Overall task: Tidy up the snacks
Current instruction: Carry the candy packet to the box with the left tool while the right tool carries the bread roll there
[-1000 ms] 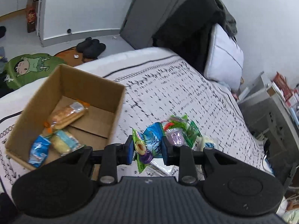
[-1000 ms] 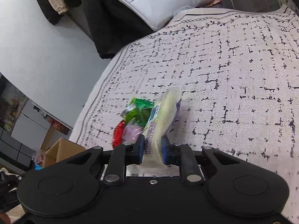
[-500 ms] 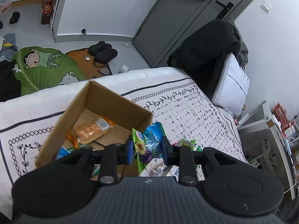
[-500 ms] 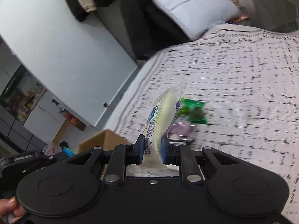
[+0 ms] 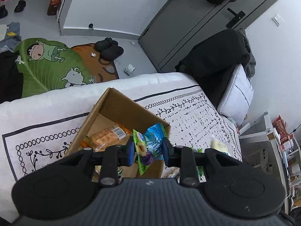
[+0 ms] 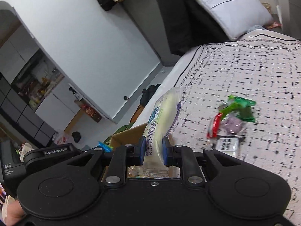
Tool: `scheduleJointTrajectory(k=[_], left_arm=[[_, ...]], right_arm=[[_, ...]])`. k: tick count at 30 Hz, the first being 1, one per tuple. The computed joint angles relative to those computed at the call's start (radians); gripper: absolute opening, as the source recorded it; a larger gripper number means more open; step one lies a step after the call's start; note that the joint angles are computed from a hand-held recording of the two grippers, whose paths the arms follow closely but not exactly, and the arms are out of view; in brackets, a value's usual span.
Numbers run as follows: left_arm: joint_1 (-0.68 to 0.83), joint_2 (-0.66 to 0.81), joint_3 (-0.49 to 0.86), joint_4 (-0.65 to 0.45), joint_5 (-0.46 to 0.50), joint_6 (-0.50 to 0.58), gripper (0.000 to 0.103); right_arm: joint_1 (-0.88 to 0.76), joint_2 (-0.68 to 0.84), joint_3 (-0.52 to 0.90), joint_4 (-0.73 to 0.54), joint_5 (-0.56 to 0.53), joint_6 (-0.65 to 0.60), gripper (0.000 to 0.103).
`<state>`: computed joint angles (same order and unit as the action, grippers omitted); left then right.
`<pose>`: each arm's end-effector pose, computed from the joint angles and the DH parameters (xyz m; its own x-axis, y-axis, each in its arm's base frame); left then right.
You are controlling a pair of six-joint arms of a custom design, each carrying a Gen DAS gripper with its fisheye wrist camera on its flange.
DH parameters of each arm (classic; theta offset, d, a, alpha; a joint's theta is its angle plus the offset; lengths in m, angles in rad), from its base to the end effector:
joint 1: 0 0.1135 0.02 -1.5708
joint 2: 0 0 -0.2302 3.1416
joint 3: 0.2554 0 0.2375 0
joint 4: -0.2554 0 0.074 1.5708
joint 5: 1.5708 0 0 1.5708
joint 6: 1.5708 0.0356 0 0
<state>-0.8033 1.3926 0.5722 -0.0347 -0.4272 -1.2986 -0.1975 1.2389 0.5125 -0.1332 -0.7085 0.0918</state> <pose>0.1839 -0.1694 0.1326 -0.5899 -0.6511 -0.4776 -0.3793 0.7456 -0.5479 0.2228 -0.0210 0.1468 -0.7642 0.2239 -0.6048 -0.1982 0.8108 0.5507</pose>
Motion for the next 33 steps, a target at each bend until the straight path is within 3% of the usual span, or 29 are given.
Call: scheduleJointTrajectory(k=[14, 20, 22, 24, 26, 33], left_arm=[[0.102, 0.002, -0.132, 0.211, 0.138, -0.021, 0.033], [0.128, 0.001, -0.163, 0.251, 0.134, -0.032, 0.047], [0.139, 0.008, -0.166, 0.262, 0.145, -0.024, 0.048], [0.151, 0.019, -0.165, 0.272, 0.163, -0.017, 0.048], [0.158, 0.028, -0.162, 0.278, 0.177, -0.008, 0.050], [0.127, 0.040, -0.130, 0.243, 0.135, 0.007, 0.075]], right_arm=[[0.279, 0.055, -0.020, 0.158, 0.178, 0.163, 0.018], [0.351, 0.111, -0.001, 0.199, 0.232, 0.170, 0.020], [0.374, 0.132, 0.018, 0.178, 0.272, 0.171, 0.026], [0.378, 0.143, 0.018, 0.187, 0.296, 0.171, 0.039], [0.369, 0.131, 0.002, 0.197, 0.296, 0.168, 0.042], [0.301, 0.115, -0.002, 0.165, 0.282, 0.120, 0.042]])
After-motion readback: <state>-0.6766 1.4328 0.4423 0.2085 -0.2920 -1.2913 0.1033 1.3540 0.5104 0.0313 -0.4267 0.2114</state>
